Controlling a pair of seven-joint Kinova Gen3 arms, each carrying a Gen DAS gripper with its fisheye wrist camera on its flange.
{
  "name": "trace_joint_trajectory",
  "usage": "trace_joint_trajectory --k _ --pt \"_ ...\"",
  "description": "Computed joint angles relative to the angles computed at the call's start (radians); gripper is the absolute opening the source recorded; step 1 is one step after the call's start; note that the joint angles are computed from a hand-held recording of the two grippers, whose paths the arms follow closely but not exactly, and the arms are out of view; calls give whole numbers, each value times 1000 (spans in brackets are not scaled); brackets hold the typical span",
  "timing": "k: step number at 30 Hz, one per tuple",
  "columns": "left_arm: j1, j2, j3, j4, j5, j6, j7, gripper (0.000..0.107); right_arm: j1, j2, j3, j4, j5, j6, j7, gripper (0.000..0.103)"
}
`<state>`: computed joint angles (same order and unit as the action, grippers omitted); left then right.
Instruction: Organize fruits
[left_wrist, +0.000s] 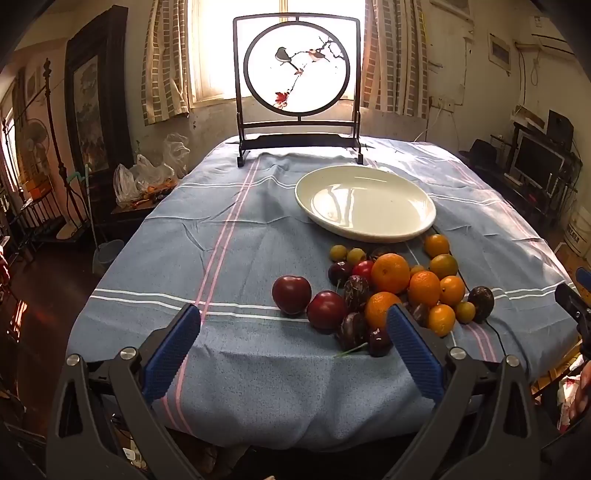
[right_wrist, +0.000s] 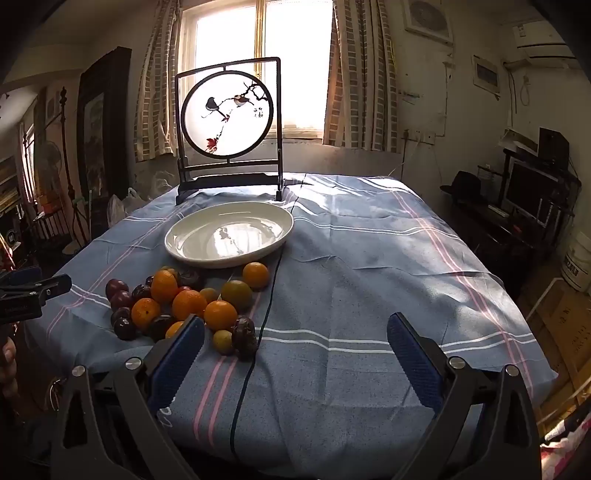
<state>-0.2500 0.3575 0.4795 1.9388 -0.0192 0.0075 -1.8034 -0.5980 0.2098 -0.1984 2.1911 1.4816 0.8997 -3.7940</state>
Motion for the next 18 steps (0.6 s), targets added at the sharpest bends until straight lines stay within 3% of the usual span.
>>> trace_joint_trajectory --k 8,12,18 --pt "2 -15 -1 -11 15 22 -1 99 -29 26 -6 -8 0 60 -5 99" --pt "-31 -11 32 -14 33 31 -25 99 -23 17 -3 -3 1 46 7 99" --pt "-17 -3 17 -8 45 14 -41 99 -24 5 -5 -9 -7 37 29 99"
